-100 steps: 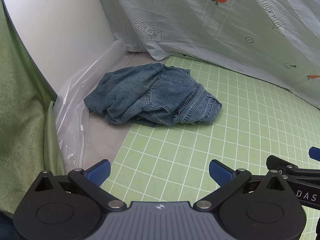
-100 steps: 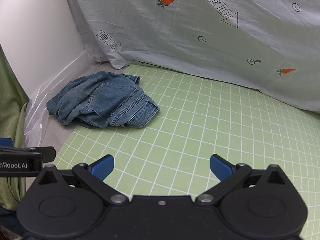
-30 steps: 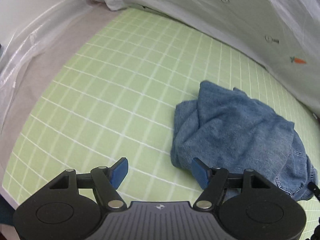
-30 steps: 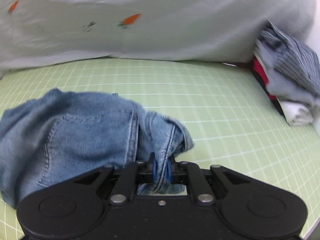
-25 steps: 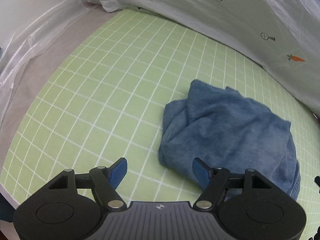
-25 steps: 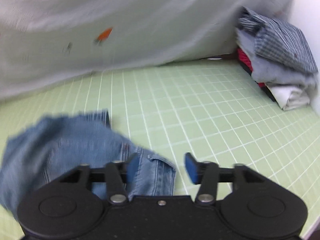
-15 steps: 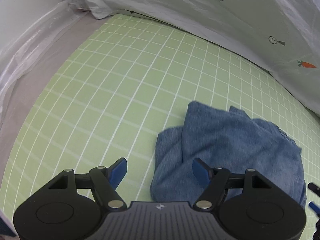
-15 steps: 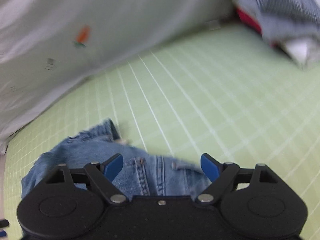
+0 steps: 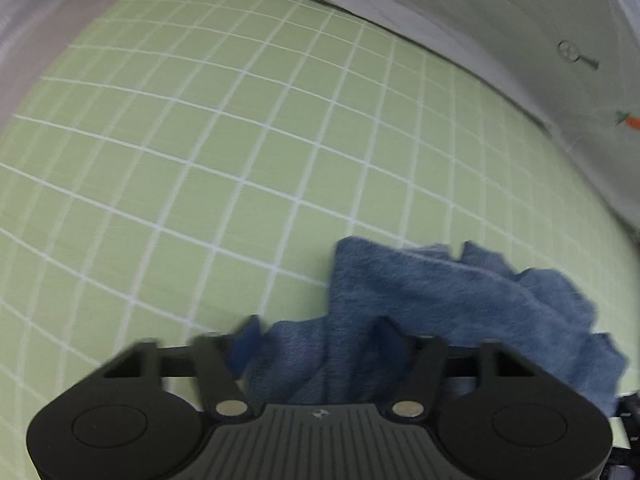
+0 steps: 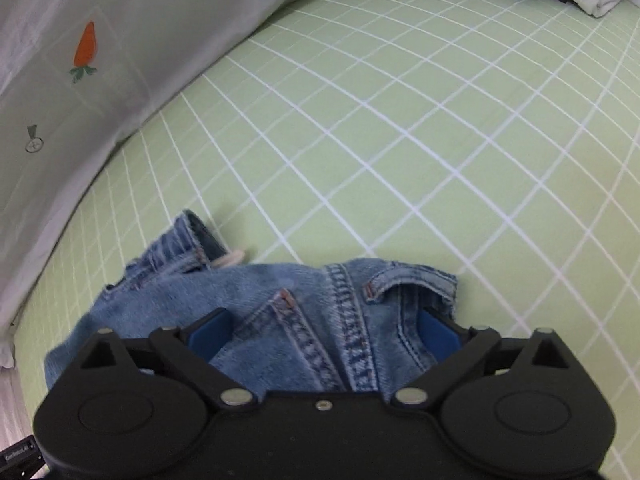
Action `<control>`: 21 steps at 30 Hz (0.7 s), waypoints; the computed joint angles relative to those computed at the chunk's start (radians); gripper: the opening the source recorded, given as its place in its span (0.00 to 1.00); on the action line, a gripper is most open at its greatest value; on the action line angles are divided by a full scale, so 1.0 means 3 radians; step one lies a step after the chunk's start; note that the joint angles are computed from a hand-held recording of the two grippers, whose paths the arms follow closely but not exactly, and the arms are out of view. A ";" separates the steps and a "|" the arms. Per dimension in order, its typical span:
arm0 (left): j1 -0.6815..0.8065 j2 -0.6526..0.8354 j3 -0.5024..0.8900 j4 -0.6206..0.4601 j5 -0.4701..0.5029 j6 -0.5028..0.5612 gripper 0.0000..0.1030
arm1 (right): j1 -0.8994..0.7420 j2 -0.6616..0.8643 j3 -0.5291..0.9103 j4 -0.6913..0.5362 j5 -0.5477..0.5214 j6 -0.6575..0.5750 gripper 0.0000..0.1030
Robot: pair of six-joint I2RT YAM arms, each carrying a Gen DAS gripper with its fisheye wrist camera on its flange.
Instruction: Fold clothes
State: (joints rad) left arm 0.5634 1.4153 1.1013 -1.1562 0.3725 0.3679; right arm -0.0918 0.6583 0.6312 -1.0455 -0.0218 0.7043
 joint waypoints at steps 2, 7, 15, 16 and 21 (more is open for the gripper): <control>-0.0028 -0.0010 0.0007 0.0025 0.0030 -0.0105 0.33 | 0.0025 0.0056 0.0019 0.0160 -0.0028 -0.0164 0.48; -0.0337 -0.0113 0.0046 0.0278 -0.0082 -0.0442 0.24 | 0.0128 0.0470 0.0165 0.0796 0.0078 -0.0577 0.27; -0.0499 -0.0276 0.0968 0.0309 0.0197 -0.1036 0.23 | 0.0038 0.0860 0.0943 0.1757 0.0494 -0.1278 0.17; -0.0448 -0.0369 0.1084 0.0216 0.0294 -0.1019 0.23 | -0.0030 0.0768 0.1027 0.1748 0.0501 -0.1352 0.17; -0.0146 -0.0973 0.1089 -0.0540 0.0623 -0.0502 0.25 | -0.0819 0.0178 0.1189 0.1263 -0.0027 -0.1606 0.17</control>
